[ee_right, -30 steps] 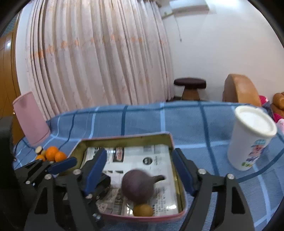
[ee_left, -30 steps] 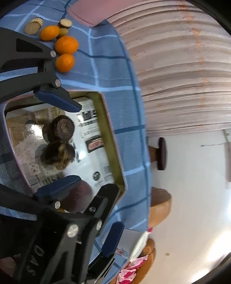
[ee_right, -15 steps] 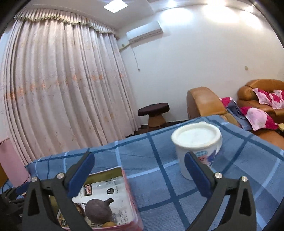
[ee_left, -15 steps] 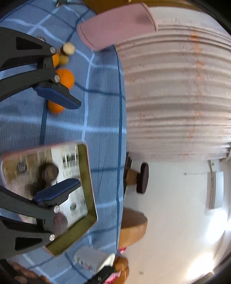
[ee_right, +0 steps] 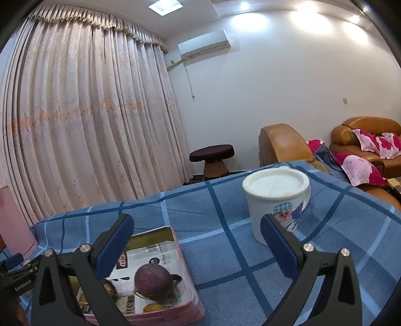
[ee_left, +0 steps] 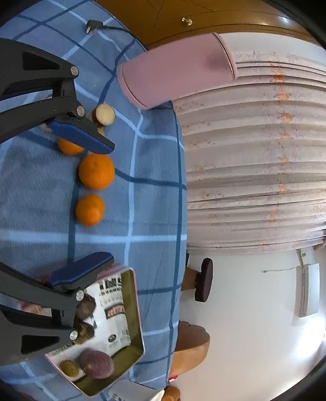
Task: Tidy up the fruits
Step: 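Withdraw both grippers from the tin box toward the sliced rounds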
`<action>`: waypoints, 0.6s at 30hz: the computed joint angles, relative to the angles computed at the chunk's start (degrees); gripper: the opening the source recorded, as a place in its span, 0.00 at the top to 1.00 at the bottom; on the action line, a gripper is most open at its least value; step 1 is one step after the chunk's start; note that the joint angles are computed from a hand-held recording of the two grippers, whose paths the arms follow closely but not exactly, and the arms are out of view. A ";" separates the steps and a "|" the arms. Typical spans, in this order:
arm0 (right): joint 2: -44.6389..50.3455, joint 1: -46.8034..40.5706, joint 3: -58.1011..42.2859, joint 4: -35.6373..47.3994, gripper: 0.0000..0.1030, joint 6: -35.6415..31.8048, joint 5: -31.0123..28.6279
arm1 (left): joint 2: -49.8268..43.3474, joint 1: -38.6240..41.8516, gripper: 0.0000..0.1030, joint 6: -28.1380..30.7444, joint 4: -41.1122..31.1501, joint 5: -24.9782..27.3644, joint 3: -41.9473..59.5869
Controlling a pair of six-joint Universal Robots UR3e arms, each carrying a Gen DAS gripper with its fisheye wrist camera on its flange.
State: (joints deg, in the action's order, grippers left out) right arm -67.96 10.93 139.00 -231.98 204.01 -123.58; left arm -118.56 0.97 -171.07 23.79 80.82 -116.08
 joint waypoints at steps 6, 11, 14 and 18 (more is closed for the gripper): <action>0.86 2.67 -2.53 3.50 0.00 0.56 -2.30 | 1.68 2.42 0.21 1.91 -1.12 -2.54 -2.48; 1.41 6.30 -4.06 5.14 0.00 1.75 -4.98 | 2.52 3.89 0.21 3.14 -0.99 -3.89 -3.95; 1.84 8.64 -5.98 7.64 0.00 2.20 -6.33 | 3.01 4.66 0.21 4.00 -0.73 -4.51 -4.73; 3.31 11.88 -9.63 10.63 0.00 1.53 -7.57 | 3.29 6.48 0.21 5.09 -0.17 -5.64 -5.53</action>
State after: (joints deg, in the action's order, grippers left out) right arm -64.65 22.81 129.37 -221.34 205.53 -131.15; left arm -115.27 7.45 -165.98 23.61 75.18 -121.62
